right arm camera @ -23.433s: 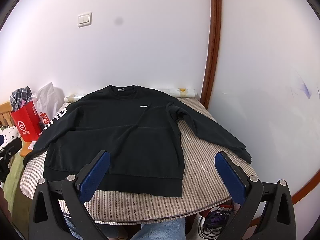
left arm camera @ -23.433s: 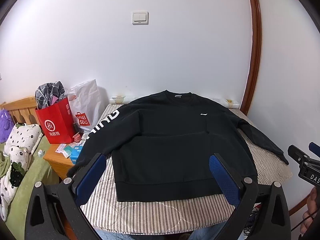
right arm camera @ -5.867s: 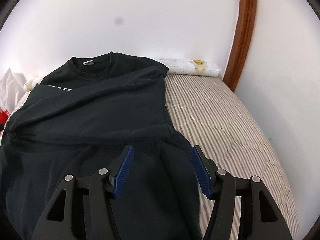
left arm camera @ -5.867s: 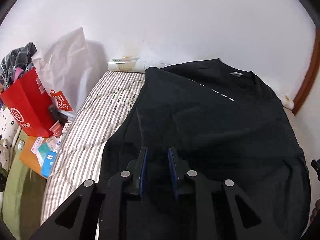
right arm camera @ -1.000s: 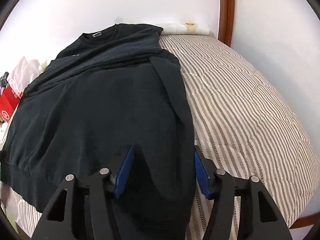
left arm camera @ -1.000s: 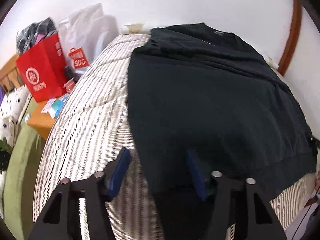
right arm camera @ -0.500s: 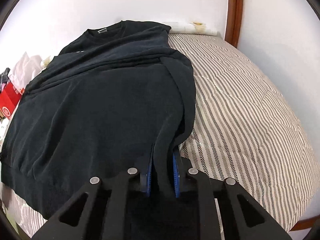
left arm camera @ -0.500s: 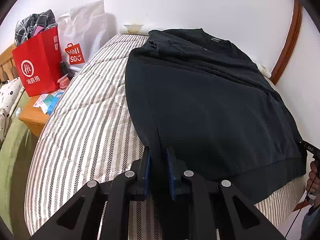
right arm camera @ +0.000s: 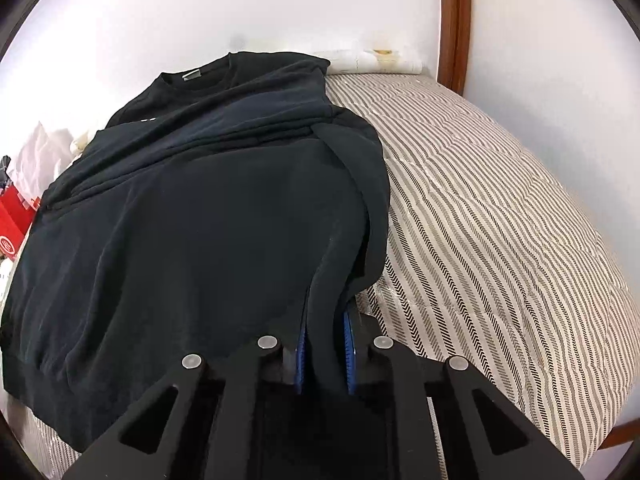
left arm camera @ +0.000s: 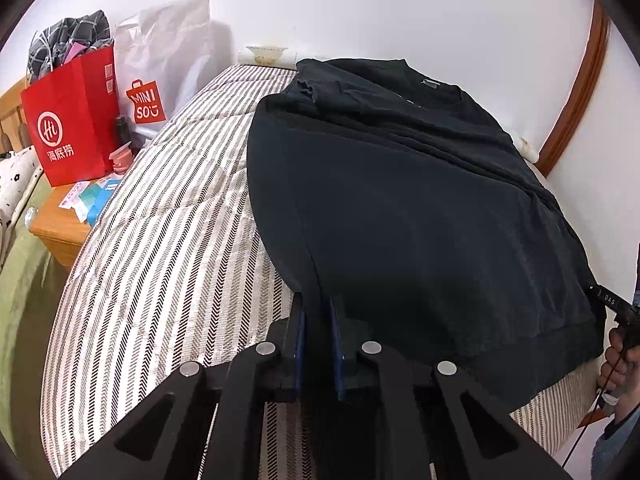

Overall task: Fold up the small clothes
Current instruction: 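Grasp the sweatshirt hem with the right tool while the left tool grasps it too, then lift the hem with both tools and fold it toward the collar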

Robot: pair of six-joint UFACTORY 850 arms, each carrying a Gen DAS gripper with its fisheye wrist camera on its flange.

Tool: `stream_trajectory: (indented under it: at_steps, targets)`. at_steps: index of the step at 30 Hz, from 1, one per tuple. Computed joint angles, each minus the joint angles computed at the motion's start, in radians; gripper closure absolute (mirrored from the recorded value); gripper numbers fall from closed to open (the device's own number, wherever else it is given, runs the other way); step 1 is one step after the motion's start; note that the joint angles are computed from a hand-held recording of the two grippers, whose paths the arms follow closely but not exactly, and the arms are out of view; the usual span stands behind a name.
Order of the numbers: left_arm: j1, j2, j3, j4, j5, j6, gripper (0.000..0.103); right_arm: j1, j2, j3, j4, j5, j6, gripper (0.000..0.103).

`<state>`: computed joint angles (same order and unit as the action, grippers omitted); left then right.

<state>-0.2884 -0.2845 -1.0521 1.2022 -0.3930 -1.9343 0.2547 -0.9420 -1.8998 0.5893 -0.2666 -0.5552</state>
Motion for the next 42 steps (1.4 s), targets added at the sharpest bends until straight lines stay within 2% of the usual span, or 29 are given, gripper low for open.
stream_trajectory:
  at_steps: [4, 11, 17, 24, 34, 42]
  targets:
    - [0.001, 0.007, 0.007, 0.010, 0.013, -0.006, 0.094, -0.015, 0.011, 0.016, 0.114, -0.018, -0.091, 0.092]
    - [0.006, 0.059, 0.077, 0.206, 0.079, -0.218, 0.095, -0.047, 0.058, 0.081, 0.395, -0.041, -0.346, 0.093]
    - [-0.004, 0.090, 0.104, 0.299, 0.088, -0.309, 0.095, -0.055, 0.072, 0.100, 0.468, -0.040, -0.388, 0.093]
    - [-0.025, 0.110, 0.114, 0.287, 0.075, -0.298, 0.095, -0.062, 0.113, 0.159, 0.608, -0.031, -0.536, 0.093]
    - [-0.075, 0.156, 0.121, 0.187, 0.054, -0.232, 0.095, -0.090, 0.234, 0.339, 0.996, -0.042, -0.993, 0.093]
    - [-0.096, 0.181, 0.104, 0.192, 0.023, -0.223, 0.095, -0.089, 0.247, 0.346, 1.056, -0.033, -1.060, 0.093]
